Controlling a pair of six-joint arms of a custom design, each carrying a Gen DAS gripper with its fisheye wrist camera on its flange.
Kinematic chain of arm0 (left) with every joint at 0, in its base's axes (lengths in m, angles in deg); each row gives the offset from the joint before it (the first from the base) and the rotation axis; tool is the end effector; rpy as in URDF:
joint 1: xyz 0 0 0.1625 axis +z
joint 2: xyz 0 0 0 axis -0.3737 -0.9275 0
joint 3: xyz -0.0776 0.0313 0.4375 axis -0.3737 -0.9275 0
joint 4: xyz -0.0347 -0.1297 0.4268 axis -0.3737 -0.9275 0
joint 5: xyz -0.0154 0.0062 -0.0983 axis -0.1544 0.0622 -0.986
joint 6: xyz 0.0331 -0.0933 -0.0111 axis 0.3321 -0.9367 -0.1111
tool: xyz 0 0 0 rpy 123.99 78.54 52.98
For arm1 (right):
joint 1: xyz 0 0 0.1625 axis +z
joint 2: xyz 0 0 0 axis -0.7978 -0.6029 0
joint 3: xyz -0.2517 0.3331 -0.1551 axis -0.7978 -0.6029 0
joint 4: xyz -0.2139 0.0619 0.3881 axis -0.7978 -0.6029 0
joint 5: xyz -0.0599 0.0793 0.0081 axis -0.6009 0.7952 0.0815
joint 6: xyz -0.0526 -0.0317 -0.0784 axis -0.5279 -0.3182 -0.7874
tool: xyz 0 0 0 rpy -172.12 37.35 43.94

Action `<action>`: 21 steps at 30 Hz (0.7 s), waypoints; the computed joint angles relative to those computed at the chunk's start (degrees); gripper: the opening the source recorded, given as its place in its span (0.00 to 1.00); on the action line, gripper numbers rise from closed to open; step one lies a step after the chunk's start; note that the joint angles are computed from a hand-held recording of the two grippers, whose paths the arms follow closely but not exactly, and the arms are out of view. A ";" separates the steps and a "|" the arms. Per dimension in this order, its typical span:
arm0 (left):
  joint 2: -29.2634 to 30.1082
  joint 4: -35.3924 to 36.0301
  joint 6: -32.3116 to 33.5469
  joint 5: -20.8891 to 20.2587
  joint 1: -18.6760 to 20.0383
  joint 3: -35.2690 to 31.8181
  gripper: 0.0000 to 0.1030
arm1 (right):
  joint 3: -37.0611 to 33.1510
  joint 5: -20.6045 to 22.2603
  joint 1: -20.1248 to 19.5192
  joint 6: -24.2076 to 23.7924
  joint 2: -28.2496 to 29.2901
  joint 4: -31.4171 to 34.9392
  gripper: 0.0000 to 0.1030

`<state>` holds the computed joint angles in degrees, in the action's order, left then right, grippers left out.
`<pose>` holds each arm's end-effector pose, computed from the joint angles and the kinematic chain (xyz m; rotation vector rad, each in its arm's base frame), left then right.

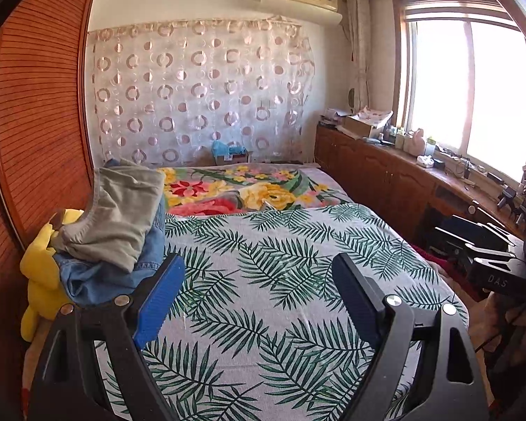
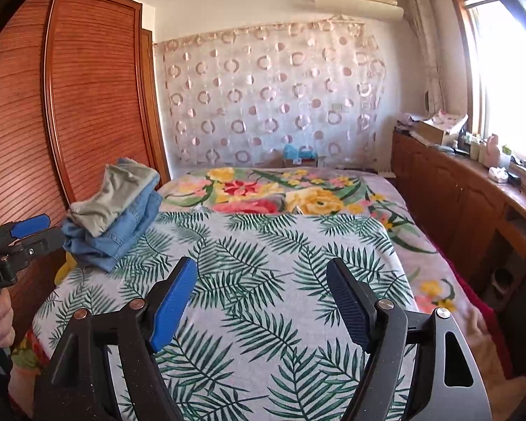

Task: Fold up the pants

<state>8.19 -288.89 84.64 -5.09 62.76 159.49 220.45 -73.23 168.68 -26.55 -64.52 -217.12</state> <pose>-0.1524 -0.3975 0.1801 0.9100 2.2609 -1.1565 0.2549 -0.3544 0.1034 0.5975 -2.1170 1.3743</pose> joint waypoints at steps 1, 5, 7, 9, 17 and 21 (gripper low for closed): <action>-0.43 0.13 -0.05 0.23 -0.24 0.11 0.84 | 0.16 0.26 0.14 -0.34 0.08 -0.60 0.76; -1.13 -0.42 0.19 1.66 -1.25 0.35 0.84 | 0.73 0.68 0.60 -1.13 0.00 -2.44 0.76; -1.38 -0.97 0.37 2.56 -1.74 0.51 0.84 | 0.92 0.50 1.00 -1.54 0.14 -3.56 0.76; -1.71 -1.74 0.62 3.28 -2.11 0.74 0.84 | 1.05 0.27 1.19 -2.28 0.45 -5.09 0.76; -1.60 -5.48 2.50 5.65 -3.44 1.65 0.84 | -0.26 -0.26 1.42 -4.67 2.80 -9.35 0.76; -1.81 -6.33 2.99 5.96 -3.45 1.95 0.84 | -0.54 0.08 1.15 -5.03 3.57 -10.70 0.76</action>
<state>6.37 -295.22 87.62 0.87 59.31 161.43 219.90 -73.16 169.83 -31.59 -60.95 -227.82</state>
